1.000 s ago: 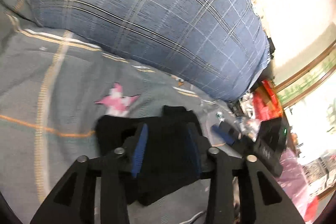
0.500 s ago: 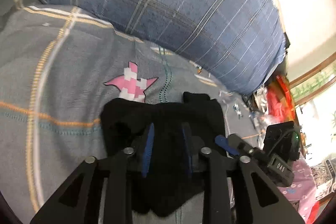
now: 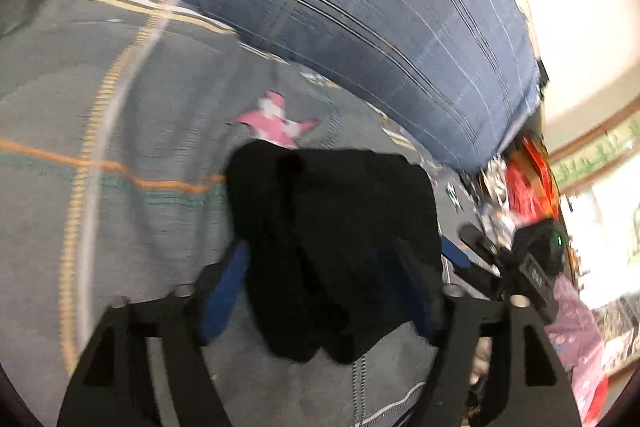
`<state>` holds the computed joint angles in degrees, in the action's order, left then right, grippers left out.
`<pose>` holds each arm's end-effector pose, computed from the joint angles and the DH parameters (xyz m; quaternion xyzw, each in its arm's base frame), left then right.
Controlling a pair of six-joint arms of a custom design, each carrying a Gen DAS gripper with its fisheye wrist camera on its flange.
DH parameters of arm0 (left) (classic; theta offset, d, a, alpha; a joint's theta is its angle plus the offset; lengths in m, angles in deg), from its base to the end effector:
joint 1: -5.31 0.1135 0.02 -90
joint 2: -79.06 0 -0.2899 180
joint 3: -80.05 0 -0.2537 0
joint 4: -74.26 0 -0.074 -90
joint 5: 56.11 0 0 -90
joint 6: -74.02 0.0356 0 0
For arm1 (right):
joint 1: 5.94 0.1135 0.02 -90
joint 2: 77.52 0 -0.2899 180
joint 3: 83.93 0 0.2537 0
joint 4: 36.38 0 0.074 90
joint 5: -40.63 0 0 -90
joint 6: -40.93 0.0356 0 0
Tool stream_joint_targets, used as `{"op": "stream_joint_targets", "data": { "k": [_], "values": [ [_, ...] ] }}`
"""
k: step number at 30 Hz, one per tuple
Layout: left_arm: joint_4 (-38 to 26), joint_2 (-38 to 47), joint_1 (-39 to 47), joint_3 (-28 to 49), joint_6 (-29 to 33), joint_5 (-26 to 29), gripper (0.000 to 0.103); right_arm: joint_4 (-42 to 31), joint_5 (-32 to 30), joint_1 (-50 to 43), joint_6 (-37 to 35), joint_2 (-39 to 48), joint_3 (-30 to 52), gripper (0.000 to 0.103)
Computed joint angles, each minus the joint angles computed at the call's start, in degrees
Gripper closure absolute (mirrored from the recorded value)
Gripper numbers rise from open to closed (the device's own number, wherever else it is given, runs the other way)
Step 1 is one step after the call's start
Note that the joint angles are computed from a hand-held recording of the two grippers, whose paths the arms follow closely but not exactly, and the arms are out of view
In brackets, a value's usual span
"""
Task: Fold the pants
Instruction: 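Press and square the folded pants with both grippers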
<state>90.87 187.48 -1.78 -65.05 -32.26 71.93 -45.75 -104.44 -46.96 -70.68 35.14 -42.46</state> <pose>0.2347 -0.0513 0.0598 0.0199 0.9108 -0.3605 0.2004 0.1919 -0.1283 0.0478 0.1115 0.8775 0.3557 0.3018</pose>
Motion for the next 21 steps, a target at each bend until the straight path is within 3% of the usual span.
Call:
{"op": "stream_joint_targets", "data": {
  "k": [1, 4, 5, 6, 7, 9, 11, 15, 16, 18, 19, 21],
  "values": [
    [0.5, 0.7, -1.2, 0.4, -0.4, -1.0, 0.015, 1.1, 0.4, 1.0, 1.0, 0.9, 0.4, 0.029],
    [0.8, 3.0, -4.6, 2.3, -1.1, -3.5, 0.014, 6.3, 3.0, 5.7, 5.1, 2.8, 1.2, 0.027],
    [0.1, 2.7, -5.3, 2.5, -0.8, -4.7, 0.022, 7.0, 4.0, 7.3, 6.0, 3.5, 1.9, 0.027],
    [-1.8, 1.2, -5.7, 2.7, 0.1, -6.5, 0.046, 6.3, 4.6, 8.2, 5.7, 4.1, 2.7, 0.029],
    [-3.3, 0.4, -5.2, 2.8, 1.0, -6.5, 0.058, 5.1, 5.1, 9.0, 5.7, 4.1, 3.5, 0.033],
    [-6.6, -1.6, -2.5, 3.3, 2.3, -4.2, 0.064, 2.7, 4.8, 8.7, 5.5, 1.9, 3.5, 0.063],
    [-9.8, -2.8, -0.7, 4.9, 3.2, -3.0, 0.064, -2.6, 0.1, 6.6, 3.6, -0.5, 4.2, 0.070],
    [-15.8, -0.9, -2.3, 10.2, 2.3, -7.5, 0.054, 0.3, 0.9, 6.4, 7.3, -4.2, 2.1, 0.070],
    [-17.2, 1.0, -2.9, 11.6, 1.9, -8.9, 0.047, 3.3, 3.7, 7.4, 9.2, -3.5, 1.4, 0.066],
    [-17.4, 2.3, -2.0, 11.6, 1.8, -7.1, 0.047, 9.6, 14.2, 11.1, 10.7, -1.9, -0.5, 0.042],
    [-17.1, 0.4, -1.3, 10.0, 1.6, -6.5, 0.049, 12.0, 16.9, 11.7, 10.6, -1.9, -2.0, 0.038],
    [-15.5, -9.3, -1.3, 4.2, 2.4, -9.6, 0.051, 15.4, 12.8, 8.3, 9.8, -5.0, -6.5, 0.038]
  ]
}}
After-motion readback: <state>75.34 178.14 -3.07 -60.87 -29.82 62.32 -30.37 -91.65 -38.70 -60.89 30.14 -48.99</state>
